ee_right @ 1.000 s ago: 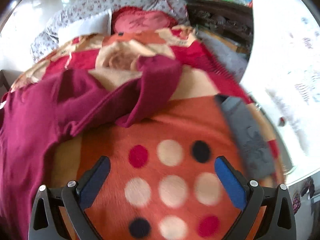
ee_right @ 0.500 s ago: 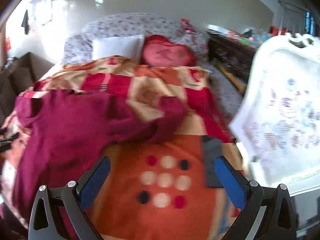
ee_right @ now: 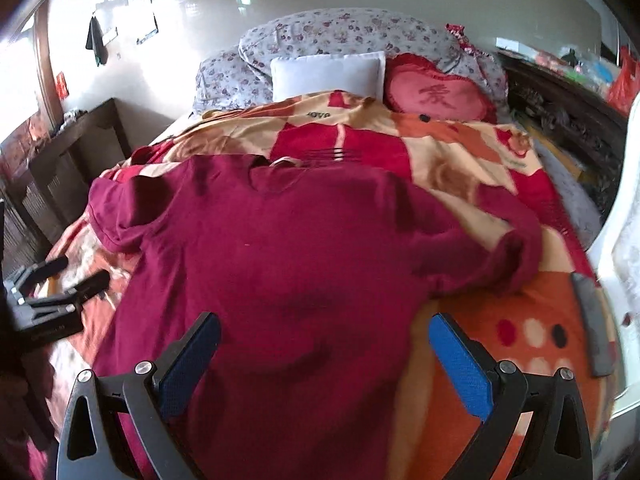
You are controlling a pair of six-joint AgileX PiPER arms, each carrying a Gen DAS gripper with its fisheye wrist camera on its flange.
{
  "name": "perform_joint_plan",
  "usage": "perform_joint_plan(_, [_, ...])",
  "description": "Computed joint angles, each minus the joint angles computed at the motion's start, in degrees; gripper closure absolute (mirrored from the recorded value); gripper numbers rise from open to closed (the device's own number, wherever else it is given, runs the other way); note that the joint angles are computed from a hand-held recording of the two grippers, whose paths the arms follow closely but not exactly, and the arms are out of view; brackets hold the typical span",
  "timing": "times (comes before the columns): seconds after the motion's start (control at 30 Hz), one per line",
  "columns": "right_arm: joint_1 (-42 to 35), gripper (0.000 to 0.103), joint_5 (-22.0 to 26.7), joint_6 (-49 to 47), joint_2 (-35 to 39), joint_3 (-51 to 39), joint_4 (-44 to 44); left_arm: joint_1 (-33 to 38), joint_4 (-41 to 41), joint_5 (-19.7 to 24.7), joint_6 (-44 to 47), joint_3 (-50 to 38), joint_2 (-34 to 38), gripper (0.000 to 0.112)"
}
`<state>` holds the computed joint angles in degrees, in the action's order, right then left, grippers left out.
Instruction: Fold small clothes
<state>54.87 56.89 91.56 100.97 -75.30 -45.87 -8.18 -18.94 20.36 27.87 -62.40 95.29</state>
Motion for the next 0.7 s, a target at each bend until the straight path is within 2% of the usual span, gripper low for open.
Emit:
perform_joint_plan(0.27, [-2.08, 0.0, -2.05, 1.1, 5.42, -5.36, 1.16, -0.49, 0.42, 0.16, -1.08, -1.25, 1.87, 0.01])
perform_joint_plan(0.7, [-3.22, 0.0, 0.63, -1.72, 9.66, -10.95, 2.73, -0.46, -0.07, 0.93, -1.28, -2.88, 3.39, 0.01])
